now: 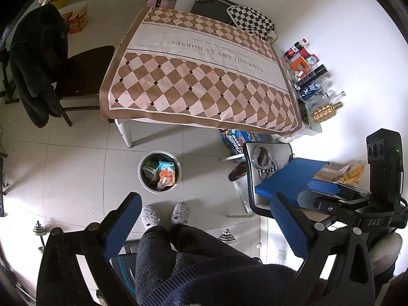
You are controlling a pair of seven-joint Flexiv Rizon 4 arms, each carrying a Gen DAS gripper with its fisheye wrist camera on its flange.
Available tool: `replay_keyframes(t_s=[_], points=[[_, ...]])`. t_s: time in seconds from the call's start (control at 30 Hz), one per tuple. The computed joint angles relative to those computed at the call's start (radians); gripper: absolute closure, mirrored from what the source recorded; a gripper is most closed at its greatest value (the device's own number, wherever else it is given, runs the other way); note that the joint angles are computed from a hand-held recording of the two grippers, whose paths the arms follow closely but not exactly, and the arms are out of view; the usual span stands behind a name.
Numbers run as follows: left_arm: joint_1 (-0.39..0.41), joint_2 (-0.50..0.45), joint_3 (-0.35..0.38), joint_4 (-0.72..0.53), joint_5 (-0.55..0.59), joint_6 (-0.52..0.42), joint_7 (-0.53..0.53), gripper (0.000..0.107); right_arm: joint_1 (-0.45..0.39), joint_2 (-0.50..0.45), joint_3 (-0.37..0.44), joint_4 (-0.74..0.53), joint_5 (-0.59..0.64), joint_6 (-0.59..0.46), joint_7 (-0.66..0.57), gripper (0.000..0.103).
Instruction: Collect trash
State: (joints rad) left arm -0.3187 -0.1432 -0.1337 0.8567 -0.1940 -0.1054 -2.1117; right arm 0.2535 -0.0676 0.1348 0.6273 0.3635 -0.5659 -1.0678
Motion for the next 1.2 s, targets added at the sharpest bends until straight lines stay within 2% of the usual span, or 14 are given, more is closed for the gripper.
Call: replay_keyframes(t_s=[0.7,1.2], points=[[-0.010,-0.030,-0.005,-0.032,-0.029,-0.002,0.011,0.004,0.004,-0.025,0.002,-0.057,0.003,-0.033,0.031,0.000],[-0.016,-0.032,-0.004,-0.036,-0.026,0.000,0.002,0.004,0.000,-0.012,0.003,-0.032,0.008,-0.026,0.030,0.000]])
